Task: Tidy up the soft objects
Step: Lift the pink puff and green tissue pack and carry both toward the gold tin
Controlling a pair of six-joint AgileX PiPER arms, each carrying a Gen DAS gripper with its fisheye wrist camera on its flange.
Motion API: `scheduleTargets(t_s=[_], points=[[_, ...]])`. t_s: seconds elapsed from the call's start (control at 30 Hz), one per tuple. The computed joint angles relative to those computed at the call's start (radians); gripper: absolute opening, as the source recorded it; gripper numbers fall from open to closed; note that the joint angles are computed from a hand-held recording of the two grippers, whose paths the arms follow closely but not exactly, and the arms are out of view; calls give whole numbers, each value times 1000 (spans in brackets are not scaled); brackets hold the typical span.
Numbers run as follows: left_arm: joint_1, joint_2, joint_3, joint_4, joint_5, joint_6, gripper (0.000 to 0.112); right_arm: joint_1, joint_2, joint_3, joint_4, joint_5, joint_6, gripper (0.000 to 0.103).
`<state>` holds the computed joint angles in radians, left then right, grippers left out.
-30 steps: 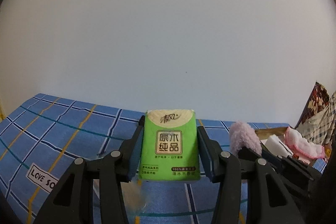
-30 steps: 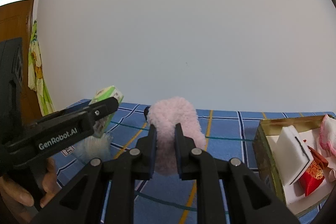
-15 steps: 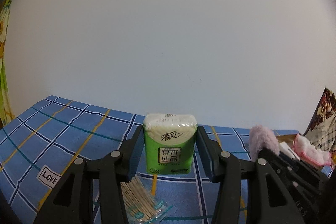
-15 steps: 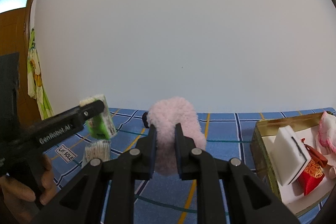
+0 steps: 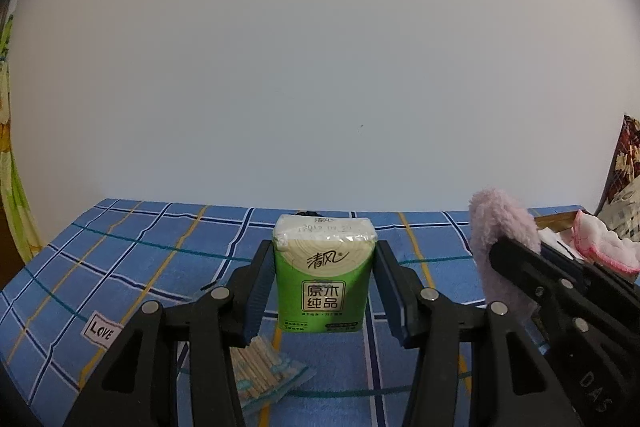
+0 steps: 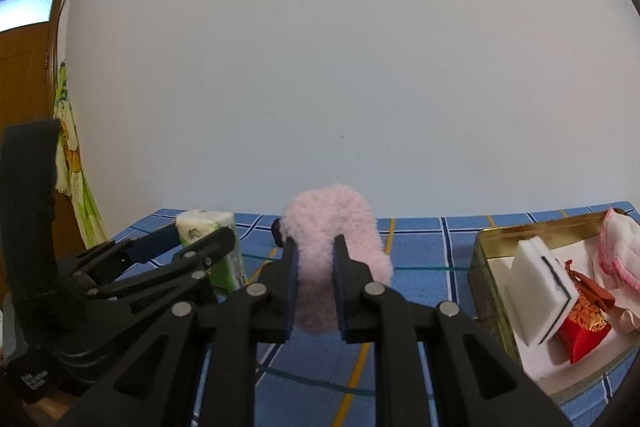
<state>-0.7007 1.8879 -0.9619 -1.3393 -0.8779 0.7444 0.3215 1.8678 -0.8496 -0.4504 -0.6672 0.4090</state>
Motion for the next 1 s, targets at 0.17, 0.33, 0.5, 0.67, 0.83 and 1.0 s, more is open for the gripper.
scheduleTargets(t_s=[0.17,0.33,0.5,0.67,0.83,1.0], points=[[-19,1,3,-32,-11,0,52,-20,-24,33,-17,-19,2,15],[-49,0,4,-63,-30,12,52,-35,-54,79,-13,-42,-7,15],[-83,3,-2,-106,-56,35,52,-32,-92,121,17,-52,-38,15],[-106,2,-6,-130,-66,48,52,-41,-118,157,43,-73,-66,15],[-129,1,-7,-144,-81,49,52,-52,-139,193,55,-102,-91,15],[-128,0,-6,-131,-68,36,52,-63,-164,239,65,-135,-124,15]])
